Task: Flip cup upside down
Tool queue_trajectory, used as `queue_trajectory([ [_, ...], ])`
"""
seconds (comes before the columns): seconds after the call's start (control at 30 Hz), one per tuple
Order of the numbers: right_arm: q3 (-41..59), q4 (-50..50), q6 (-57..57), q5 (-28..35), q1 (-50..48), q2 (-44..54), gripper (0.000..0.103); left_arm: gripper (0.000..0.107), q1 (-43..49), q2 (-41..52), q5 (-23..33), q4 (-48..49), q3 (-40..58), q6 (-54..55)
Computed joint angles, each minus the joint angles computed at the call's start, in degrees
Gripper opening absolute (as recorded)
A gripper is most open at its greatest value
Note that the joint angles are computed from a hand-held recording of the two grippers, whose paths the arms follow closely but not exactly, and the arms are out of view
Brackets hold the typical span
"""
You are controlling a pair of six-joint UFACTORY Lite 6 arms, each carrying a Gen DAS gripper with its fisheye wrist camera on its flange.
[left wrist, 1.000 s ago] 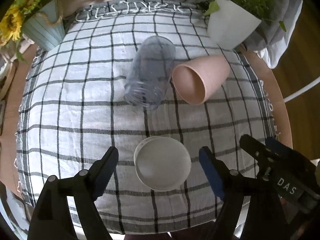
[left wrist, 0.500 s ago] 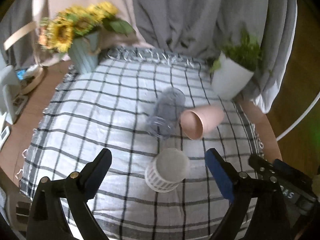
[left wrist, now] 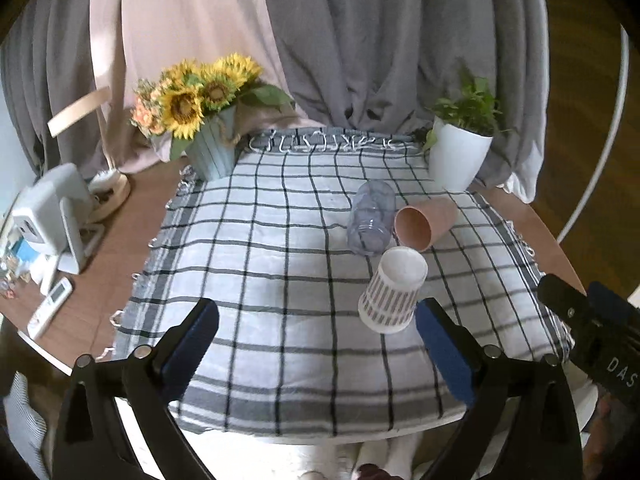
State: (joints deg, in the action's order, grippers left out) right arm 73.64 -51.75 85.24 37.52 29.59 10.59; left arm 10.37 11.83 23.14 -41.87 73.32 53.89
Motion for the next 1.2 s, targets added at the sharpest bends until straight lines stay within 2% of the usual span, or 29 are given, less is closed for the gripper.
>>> queue_trajectory([
  [0.13,-3.8,-3.9,7.2,4.6,6.2,-4.4,0.091,0.103,3.6,-6.6,1.4,-7.8,-6.3,10.4],
  [0.27,-6.8,-5.8,11.2,8.6,11.9,-7.9,0.09,0.103,6.3,-12.1,3.5,-10.9,-11.0,15.0],
  [0.47,-10.8,-7.3,14.0,10.8,16.9,-12.4,0.091,0.103,8.8,-19.4,4.6,-14.5,-17.0,17.0],
  [0.63,-13.0,-6.6,11.8,11.3,18.3,-16.0,0.091,0.103,8.9,-25.1,4.6,-14.0,-20.9,15.9],
  [0.77,-15.7,-7.9,14.1,14.1,21.0,-19.2,0.091,0.103,9.9,-29.2,5.2,-14.5,-23.8,16.3],
  [1.0,-17.8,-9.4,16.0,15.7,24.6,-22.2,0.091,0.103,14.2,-33.4,8.2,-18.9,-26.3,20.6],
  [1.2,-17.7,-11.5,17.8,18.2,27.5,-22.5,0.091,0.103,14.7,-34.3,8.2,-21.1,-26.6,23.1],
])
